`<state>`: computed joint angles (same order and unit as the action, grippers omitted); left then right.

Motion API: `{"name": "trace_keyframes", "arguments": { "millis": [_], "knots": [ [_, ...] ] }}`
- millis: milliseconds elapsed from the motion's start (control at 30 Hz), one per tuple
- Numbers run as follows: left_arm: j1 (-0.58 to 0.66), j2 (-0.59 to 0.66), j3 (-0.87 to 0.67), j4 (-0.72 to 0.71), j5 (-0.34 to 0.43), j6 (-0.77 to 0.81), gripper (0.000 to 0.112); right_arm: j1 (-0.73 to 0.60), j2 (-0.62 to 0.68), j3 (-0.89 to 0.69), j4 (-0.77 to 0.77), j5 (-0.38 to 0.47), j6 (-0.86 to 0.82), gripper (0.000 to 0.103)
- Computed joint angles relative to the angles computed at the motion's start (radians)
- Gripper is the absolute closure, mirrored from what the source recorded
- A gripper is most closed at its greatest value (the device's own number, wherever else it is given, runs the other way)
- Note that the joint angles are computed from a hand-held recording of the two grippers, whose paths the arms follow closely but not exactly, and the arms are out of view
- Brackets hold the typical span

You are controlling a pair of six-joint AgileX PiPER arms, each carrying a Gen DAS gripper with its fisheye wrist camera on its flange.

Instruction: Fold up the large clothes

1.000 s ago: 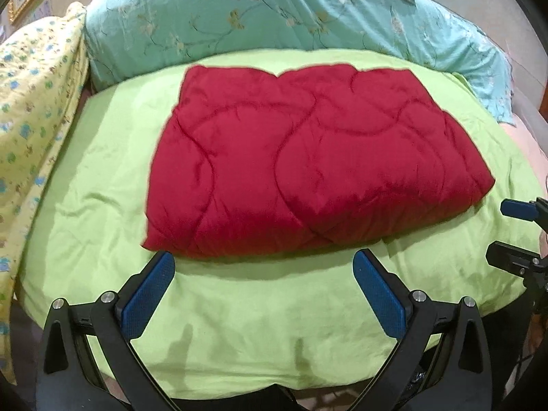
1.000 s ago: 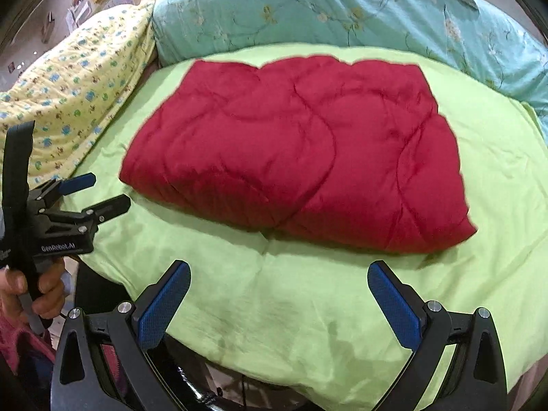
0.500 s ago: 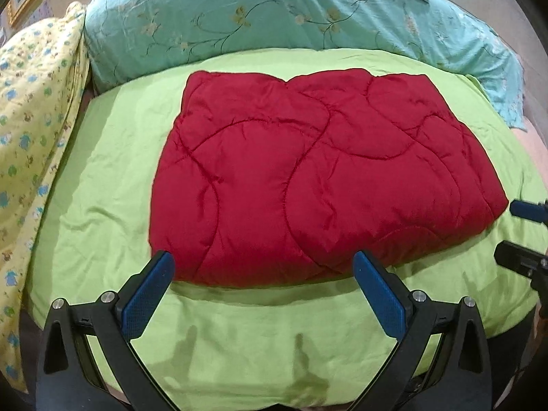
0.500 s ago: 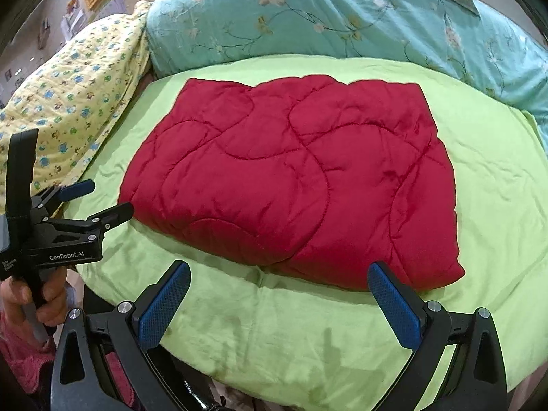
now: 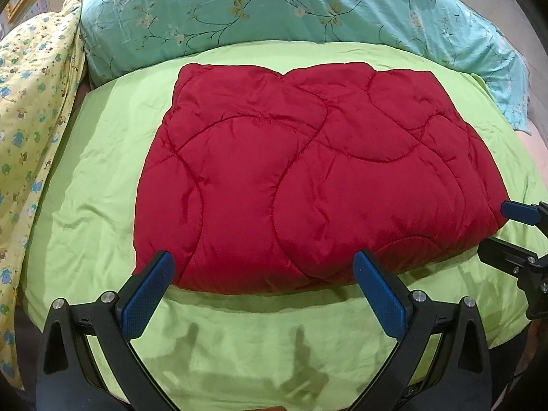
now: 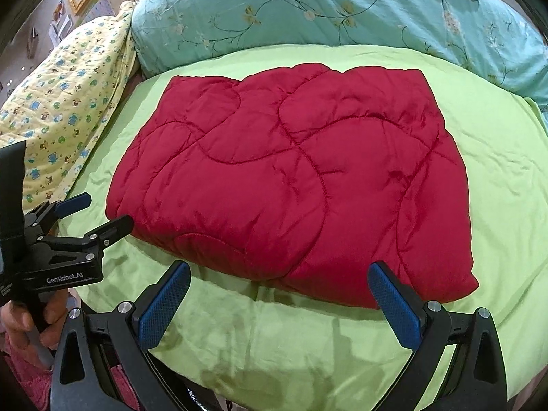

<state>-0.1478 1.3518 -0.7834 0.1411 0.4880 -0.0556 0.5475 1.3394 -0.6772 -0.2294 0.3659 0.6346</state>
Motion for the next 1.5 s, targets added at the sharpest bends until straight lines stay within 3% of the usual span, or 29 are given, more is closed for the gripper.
{"name": "trace_keyframes", "arguments": {
  "millis": [333,1500],
  "knots": [
    [-0.002,0.025,-0.028,-0.022,0.011,0.015,0.009,-0.012,0.037,-0.041,0.070,0.016,-0.078,0.000],
    [0.014,0.060,-0.077,-0.057,0.025,0.050,0.009,-0.019,0.054,-0.099,0.066,0.058,-0.088,0.000]
  ]
}}
